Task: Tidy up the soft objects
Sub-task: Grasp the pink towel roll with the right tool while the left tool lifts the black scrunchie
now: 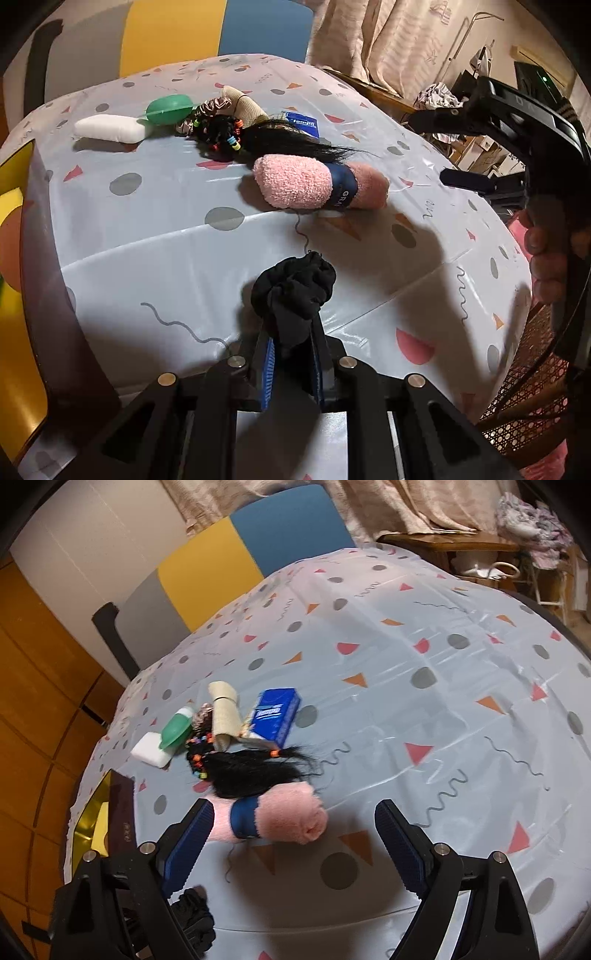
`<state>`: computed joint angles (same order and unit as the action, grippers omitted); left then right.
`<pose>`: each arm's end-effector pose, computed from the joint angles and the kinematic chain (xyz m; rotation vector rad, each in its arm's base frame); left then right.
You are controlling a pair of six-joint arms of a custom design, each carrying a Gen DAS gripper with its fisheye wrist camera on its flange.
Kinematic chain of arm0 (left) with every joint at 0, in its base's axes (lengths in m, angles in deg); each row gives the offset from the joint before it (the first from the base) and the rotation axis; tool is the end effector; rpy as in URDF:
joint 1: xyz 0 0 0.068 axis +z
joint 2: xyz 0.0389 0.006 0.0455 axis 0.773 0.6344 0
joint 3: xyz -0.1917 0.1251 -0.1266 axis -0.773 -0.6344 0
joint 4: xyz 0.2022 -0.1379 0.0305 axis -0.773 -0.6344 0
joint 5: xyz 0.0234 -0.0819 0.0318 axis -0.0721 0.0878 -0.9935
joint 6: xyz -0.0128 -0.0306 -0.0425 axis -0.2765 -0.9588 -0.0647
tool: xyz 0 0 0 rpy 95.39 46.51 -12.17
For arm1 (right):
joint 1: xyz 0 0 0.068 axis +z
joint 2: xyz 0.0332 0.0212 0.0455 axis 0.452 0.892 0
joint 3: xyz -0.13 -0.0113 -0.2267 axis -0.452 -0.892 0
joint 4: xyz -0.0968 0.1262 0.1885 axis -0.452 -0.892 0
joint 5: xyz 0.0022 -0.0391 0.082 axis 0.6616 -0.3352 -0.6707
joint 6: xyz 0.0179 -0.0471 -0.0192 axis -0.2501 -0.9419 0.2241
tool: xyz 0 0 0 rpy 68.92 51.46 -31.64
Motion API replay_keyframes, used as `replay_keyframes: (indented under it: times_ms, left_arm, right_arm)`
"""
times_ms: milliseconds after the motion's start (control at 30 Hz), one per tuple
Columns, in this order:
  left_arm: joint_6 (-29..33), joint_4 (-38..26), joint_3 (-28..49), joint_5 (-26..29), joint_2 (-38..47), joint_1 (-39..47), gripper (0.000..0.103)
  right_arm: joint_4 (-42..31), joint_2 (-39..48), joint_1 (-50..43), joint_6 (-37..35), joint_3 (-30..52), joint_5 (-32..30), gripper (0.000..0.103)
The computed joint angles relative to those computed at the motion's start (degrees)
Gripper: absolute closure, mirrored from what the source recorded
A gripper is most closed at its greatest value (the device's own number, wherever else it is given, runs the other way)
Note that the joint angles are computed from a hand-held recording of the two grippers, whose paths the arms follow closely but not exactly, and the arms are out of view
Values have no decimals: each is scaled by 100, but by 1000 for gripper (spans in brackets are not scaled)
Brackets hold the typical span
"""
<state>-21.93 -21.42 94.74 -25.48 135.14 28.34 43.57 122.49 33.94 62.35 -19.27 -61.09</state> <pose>0.2920 -0.1388 0.1307 1.2307 2.3684 -0.6888 0.1866 0.0161 0.1856 1.0209 2.2148 0.2271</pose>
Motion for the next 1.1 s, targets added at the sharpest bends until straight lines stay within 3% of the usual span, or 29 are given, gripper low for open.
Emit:
replay_keyframes:
  times_ms: [200,400,633,733,833,900,1000,1100]
  left_arm:
    - [-33,250,-171,-27,-72,-62,87]
    - [6,153,-175,-23,-137,15,88]
    - [237,-122,-308,-8,-409,272,89]
    - [413,-190,-444,54,-547,448,89]
    - [510,-169,-587,71,-687,545,89]
    - [545,-212,-616,98,-725,579,89]
    - [586,-215,-695,96,-801,600,89]
    - [609,-192,-775,76,-874,583,89]
  right_arm:
    - [712,665,-416,-168,49,-815,14]
    - [1082,1720,-551,-303,407,-1145,14]
    - [1784,1385,-96,-63,-102,-3212,13]
    - [1143,1031,431,-215,54,-2657,17]
    - [240,982,907,-404,497,-1428,32]
    - [-60,1204,1032,-547,794,-899,33]
    - [-228,1831,1023,-927,1265,-553,33]
    - [-215,2629,823,-1384,1693,-592,33]
